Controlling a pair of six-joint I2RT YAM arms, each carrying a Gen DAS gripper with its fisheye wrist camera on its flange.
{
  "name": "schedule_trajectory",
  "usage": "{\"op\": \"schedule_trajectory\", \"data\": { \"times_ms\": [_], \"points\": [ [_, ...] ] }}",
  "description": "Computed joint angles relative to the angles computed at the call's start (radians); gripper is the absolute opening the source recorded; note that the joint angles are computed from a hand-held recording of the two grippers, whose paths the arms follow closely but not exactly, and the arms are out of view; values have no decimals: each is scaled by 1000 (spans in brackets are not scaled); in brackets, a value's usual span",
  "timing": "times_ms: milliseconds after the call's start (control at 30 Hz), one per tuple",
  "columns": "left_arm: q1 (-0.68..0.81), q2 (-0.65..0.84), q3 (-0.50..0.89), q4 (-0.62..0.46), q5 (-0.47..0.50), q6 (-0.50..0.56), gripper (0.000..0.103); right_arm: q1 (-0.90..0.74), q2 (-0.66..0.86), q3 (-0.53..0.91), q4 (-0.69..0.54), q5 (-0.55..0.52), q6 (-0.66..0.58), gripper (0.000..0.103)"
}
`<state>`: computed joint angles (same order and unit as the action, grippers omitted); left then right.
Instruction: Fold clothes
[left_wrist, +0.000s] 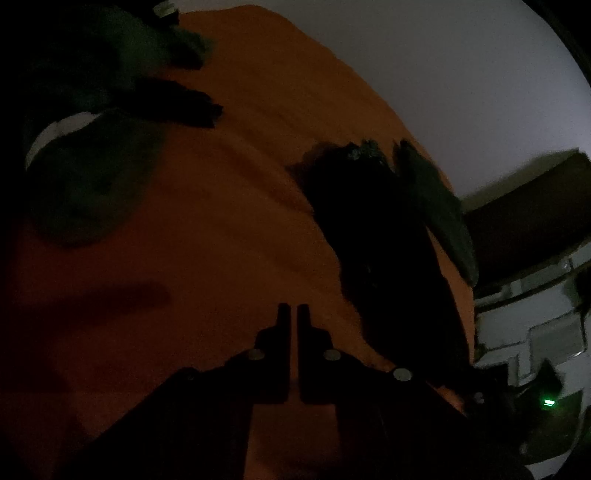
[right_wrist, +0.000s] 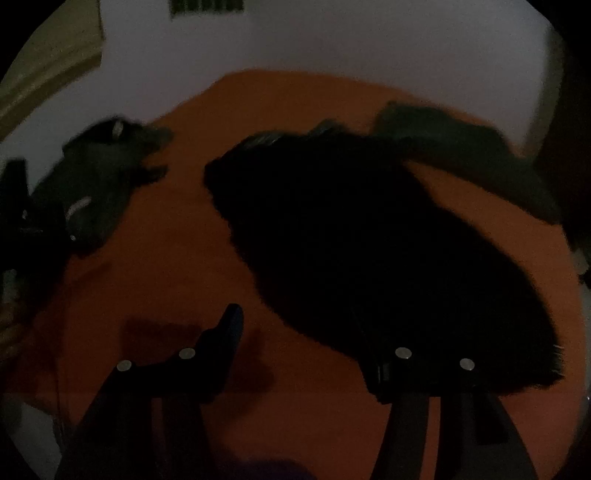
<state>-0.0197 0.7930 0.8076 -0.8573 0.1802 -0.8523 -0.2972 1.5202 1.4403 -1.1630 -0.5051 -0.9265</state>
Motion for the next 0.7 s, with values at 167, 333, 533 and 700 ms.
{"op": "schedule_trajectory", "data": {
  "times_ms": [167, 333, 533, 700],
  "points": [
    [93, -21, 7, -15, 91, 59, 9, 310, 42, -175, 283, 287, 317, 57],
    [258, -5, 2, -14, 238, 37, 68, 421, 141, -194, 545, 528, 431, 57],
    [415, -50, -64, 40, 459, 4, 76, 403, 185, -137, 590, 497, 439, 12],
    [390, -52, -34, 9, 420, -11, 76, 236, 26, -85, 495, 198, 412, 5]
  ]
}}
